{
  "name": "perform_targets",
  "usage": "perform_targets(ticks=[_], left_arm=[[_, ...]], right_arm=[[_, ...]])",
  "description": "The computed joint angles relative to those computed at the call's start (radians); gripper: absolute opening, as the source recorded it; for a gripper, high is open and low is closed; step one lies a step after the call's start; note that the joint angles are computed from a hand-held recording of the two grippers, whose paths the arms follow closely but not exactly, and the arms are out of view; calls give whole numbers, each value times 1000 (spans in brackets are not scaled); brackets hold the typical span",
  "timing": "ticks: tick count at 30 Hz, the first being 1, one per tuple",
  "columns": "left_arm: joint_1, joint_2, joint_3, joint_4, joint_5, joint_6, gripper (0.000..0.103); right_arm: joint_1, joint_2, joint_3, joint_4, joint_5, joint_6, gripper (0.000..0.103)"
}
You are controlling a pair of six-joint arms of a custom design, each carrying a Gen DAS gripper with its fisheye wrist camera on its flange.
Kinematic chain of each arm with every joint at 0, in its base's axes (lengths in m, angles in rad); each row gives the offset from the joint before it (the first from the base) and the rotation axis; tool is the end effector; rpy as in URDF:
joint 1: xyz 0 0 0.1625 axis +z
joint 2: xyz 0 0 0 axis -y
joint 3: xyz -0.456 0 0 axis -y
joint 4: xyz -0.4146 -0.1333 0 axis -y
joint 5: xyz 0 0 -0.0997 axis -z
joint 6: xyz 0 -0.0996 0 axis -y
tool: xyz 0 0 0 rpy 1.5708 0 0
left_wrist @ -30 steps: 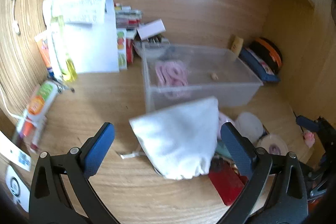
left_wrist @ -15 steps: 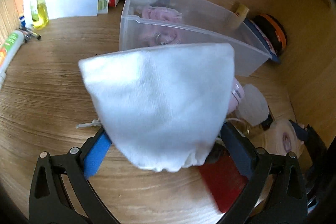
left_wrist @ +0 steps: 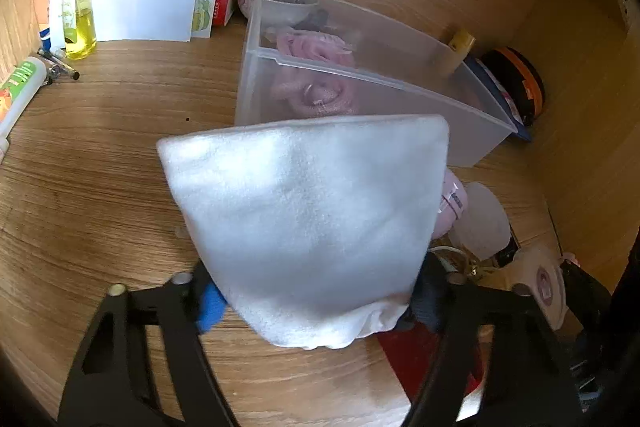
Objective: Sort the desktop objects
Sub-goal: 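Carry the white pouch with the left gripper into the box while the right gripper carries the tub there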
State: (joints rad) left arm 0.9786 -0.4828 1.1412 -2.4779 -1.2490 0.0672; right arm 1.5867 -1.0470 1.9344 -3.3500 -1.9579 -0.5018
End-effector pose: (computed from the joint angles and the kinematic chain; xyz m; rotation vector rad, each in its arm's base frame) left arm -0.3387 -0.7987 0.0535 0.8708 2.7240 -0.4656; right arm 0.1056 -0.6227 0.2555 0.3946 -2.3634 0.9944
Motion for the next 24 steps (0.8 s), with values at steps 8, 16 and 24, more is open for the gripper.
perform_targets(ticks=[8,16,24], left_arm=[[-18,-25,70,-149,89,66,43],[-39,-47,128,-329,163,127,39],[-56,-66,145,-442,183,169,39]], right_arm=[[10,-24,13,-56,28,-2,65],[17,-37,1,-75,36,-10,63],[6,-53,-29,-64,60,-6,63]])
